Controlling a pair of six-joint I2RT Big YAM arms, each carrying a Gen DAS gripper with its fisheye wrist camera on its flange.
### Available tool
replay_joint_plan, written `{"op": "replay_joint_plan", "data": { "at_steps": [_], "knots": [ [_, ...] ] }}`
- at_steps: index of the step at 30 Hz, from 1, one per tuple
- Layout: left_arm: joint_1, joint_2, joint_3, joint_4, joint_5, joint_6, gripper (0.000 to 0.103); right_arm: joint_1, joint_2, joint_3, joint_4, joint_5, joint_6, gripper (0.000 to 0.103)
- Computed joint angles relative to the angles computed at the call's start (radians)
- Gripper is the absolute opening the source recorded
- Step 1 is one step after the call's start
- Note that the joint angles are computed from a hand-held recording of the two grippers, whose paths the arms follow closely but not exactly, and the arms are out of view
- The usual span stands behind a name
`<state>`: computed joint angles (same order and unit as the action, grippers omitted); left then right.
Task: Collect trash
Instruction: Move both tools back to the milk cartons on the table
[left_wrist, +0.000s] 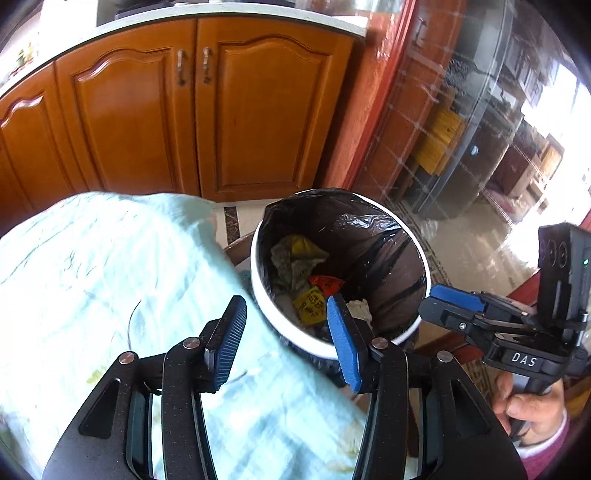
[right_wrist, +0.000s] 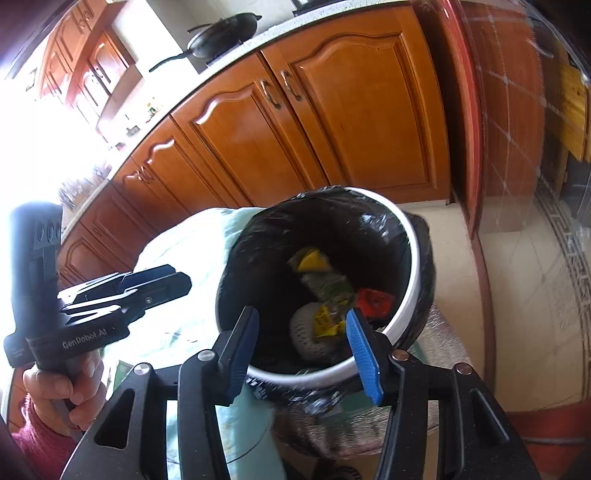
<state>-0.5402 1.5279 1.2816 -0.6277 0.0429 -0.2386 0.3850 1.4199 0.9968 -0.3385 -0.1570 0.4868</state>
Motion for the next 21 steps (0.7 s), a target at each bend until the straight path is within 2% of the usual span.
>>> {"op": "replay_joint_plan", "data": {
  "at_steps": [9,13,15,21],
  "knots": [
    [0.063,-0.229,-0.258,0.104,0.033,-0.087,0.05,0.12,-0.064,-0.109,0.121,0.076,0.103,0.071],
    [0.098,-0.318,-0.34,0.114,0.05,-0.107,0.05,0.186,-0.078,-0.137,0.163,0.131,0.138,0.073],
    [0.117,-0.365,-0.38,0.121,0.045,-0.11,0.05,0.216,-0.078,-0.143,0.18,0.148,0.152,0.078],
    [0.178,-0.484,-0.487,0.106,0.067,-0.114,0.053,0.299,-0.05,-0.134,0.203,0.182,0.166,0.08]
  ]
}}
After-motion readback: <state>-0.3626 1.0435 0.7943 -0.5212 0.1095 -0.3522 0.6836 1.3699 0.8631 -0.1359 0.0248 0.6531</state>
